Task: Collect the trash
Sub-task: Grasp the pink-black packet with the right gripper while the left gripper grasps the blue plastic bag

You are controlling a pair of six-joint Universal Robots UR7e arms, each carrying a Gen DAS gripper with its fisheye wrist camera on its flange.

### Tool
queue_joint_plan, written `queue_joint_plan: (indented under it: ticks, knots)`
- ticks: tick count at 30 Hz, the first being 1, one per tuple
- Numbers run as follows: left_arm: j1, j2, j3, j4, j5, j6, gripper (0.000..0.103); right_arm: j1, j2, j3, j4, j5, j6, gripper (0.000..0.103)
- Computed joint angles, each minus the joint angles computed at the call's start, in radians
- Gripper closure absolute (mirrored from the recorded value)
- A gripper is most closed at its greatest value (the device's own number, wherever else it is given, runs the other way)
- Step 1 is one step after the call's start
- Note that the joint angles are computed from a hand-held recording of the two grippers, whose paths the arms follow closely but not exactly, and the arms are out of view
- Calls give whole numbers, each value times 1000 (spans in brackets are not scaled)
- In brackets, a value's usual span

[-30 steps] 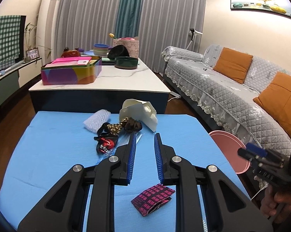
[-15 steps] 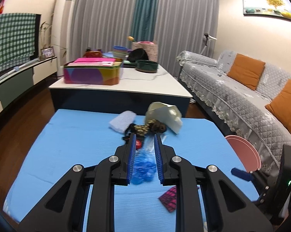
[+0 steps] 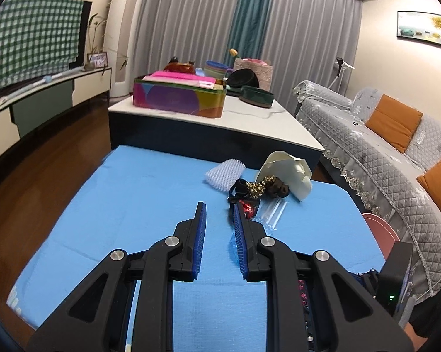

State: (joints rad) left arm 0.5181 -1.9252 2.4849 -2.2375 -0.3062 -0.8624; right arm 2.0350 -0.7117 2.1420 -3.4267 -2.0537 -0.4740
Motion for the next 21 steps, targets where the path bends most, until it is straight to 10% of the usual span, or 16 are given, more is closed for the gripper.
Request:
queue_joint_plan:
  ticks: [15, 21]
  knots:
    - [142, 233, -5, -413, -81, 224, 83, -47, -14, -34, -16, -10, 33, 27]
    - [229, 373, -44, -544, -162, 259, 67, -84, -42, -38, -56, -18, 54, 27]
